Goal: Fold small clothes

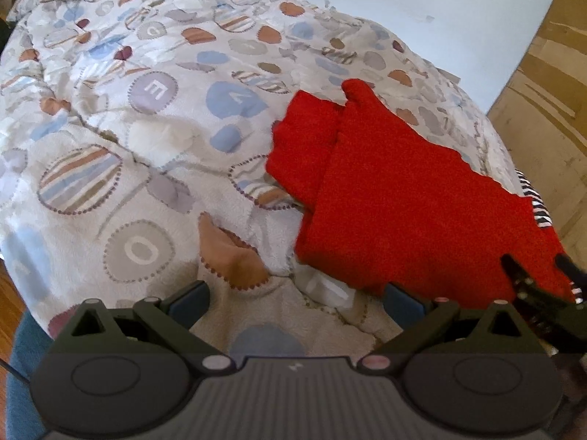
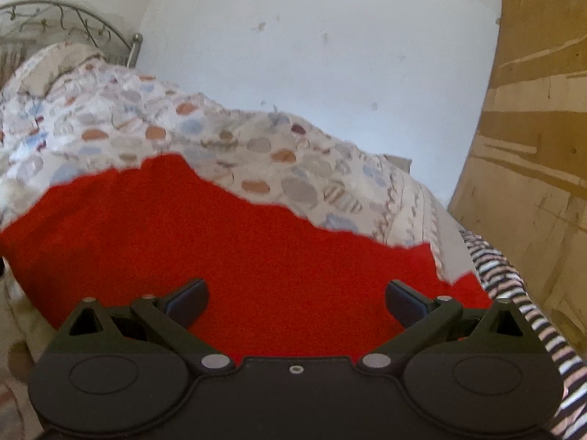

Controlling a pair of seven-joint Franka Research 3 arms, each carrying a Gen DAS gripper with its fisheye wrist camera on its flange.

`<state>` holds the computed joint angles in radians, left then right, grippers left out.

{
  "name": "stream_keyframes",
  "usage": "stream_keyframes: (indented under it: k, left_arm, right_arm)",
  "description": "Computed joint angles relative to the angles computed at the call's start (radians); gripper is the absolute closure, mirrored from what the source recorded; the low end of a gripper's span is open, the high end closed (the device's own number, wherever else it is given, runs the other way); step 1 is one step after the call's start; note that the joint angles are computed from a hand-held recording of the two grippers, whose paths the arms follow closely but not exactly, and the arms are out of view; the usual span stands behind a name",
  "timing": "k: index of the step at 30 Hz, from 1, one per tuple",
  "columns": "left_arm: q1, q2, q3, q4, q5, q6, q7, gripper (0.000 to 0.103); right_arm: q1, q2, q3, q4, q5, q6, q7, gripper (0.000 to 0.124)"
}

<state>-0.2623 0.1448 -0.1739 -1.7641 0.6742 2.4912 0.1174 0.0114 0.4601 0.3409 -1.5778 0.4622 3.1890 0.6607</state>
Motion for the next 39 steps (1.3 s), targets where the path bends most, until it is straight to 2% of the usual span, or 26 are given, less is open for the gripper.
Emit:
stream_keyframes:
  k: [3, 6, 8, 13, 17, 19, 22, 27, 30, 33, 39]
  left_arm:
    - [0.002, -0.004, 0.000, -0.016, 0.000, 0.041, 0.002, 0.000]
    - [0.004, -0.007, 0.006, -0.039, 0.029, 0.111, -0.030, 0.000]
    - [0.009, -0.006, 0.014, -0.059, 0.050, 0.182, -0.072, 0.000]
    - [0.009, 0.022, 0.034, -0.067, 0.074, 0.331, -0.157, 0.000]
    - [-0.028, 0.056, 0.075, -0.021, 0.216, 0.333, -0.282, 0.000]
    - [-0.019, 0.075, 0.071, -0.001, 0.197, 0.334, -0.270, 0.000]
    - [-0.020, 0.103, 0.103, 0.010, 0.229, 0.421, -0.333, 0.000]
    - [-0.060, 0.148, 0.177, 0.052, 0.371, 0.442, -0.511, 0.001]
    - [-0.083, 0.177, 0.206, 0.094, 0.485, 0.411, -0.612, 0.001]
    - [-0.074, 0.214, 0.174, 0.158, 0.461, 0.334, -0.541, 0.001]
    - [-0.089, 0.259, 0.167, 0.248, 0.435, 0.263, -0.493, 0.001]
  right_arm:
    - [-0.117, 0.016, 0.149, -0.040, 0.037, 0.066, -0.030, 0.021]
    - [-0.275, 0.066, 0.347, -0.063, 0.022, 0.123, -0.023, 0.021]
    - [-0.323, 0.085, 0.406, -0.079, -0.017, 0.154, -0.015, 0.021]
    - [-0.364, 0.110, 0.452, -0.089, -0.096, 0.177, 0.036, 0.021]
    - [-0.381, 0.119, 0.465, -0.096, -0.151, 0.187, 0.082, 0.021]
    - [-0.392, 0.122, 0.473, -0.105, -0.179, 0.195, 0.104, 0.021]
    - [-0.392, 0.121, 0.465, -0.109, -0.214, 0.197, 0.140, 0.021]
    - [-0.385, 0.117, 0.445, -0.112, -0.269, 0.197, 0.200, 0.021]
    - [-0.386, 0.117, 0.439, -0.115, -0.305, 0.201, 0.235, 0.021]
    - [-0.382, 0.118, 0.428, -0.117, -0.340, 0.209, 0.269, 0.021]
    - [-0.388, 0.125, 0.422, -0.118, -0.418, 0.215, 0.339, 0.021]
